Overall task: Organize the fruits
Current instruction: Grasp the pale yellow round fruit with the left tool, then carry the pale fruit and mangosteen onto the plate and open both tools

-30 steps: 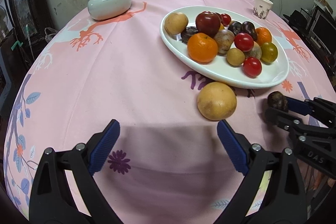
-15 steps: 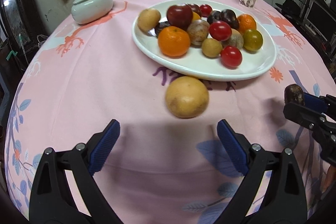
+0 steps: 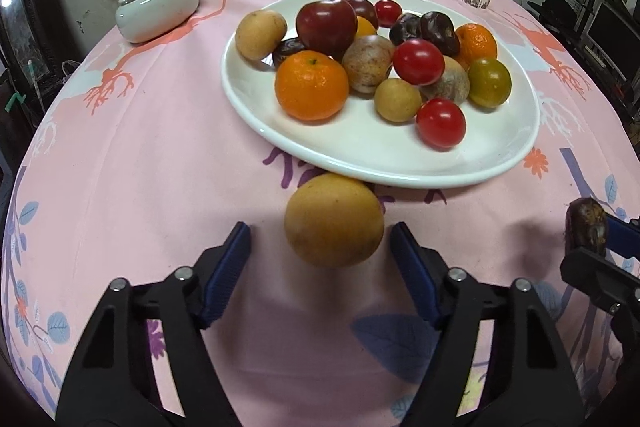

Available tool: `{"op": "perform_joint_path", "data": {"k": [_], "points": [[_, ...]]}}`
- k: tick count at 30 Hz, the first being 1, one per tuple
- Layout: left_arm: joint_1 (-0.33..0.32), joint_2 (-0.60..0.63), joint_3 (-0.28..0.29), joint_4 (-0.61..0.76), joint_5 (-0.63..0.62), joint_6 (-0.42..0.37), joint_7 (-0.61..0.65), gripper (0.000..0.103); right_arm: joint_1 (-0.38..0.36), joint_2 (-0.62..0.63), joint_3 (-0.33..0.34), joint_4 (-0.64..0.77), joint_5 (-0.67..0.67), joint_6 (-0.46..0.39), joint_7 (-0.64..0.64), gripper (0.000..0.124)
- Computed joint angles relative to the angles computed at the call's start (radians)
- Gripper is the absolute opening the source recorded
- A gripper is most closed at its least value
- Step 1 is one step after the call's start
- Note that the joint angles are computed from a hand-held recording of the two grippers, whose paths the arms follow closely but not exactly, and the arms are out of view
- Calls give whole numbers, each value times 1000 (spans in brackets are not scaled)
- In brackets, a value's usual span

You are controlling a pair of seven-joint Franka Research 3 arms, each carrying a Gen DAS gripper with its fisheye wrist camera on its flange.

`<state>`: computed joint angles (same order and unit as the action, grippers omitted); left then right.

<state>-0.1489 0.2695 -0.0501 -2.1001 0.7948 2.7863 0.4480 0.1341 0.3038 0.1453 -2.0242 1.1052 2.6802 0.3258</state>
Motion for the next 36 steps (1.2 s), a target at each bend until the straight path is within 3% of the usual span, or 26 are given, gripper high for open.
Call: {"op": "perform_joint_path", "data": {"k": [1, 3, 7, 12, 18, 27, 36], "points": [[-2, 1, 6, -1, 12, 16, -14, 69, 1, 2, -1, 1, -4, 2, 4, 43], [13, 4, 1, -12, 0, 75, 3, 47, 3, 5, -2, 3, -13, 2, 12, 43], [-19, -1, 30, -15, 74, 74, -47, 47, 3, 9, 0, 4, -26, 7, 19, 43], [13, -34, -7, -59, -5, 87, 19, 47, 1, 10, 3, 3, -32, 11, 18, 43], [3, -111, 3, -128, 70, 106, -53, 47, 3, -11, 11, -15, -9, 44, -18, 43], [51, -225, -43, -183, 125, 113, -73, 47, 22, -79, 4, -57, 69, 84, -108, 43], [78, -241, -76, -145, 107, 74, -32, 47, 51, -98, -16, -46, 5, 137, -116, 43]]}}
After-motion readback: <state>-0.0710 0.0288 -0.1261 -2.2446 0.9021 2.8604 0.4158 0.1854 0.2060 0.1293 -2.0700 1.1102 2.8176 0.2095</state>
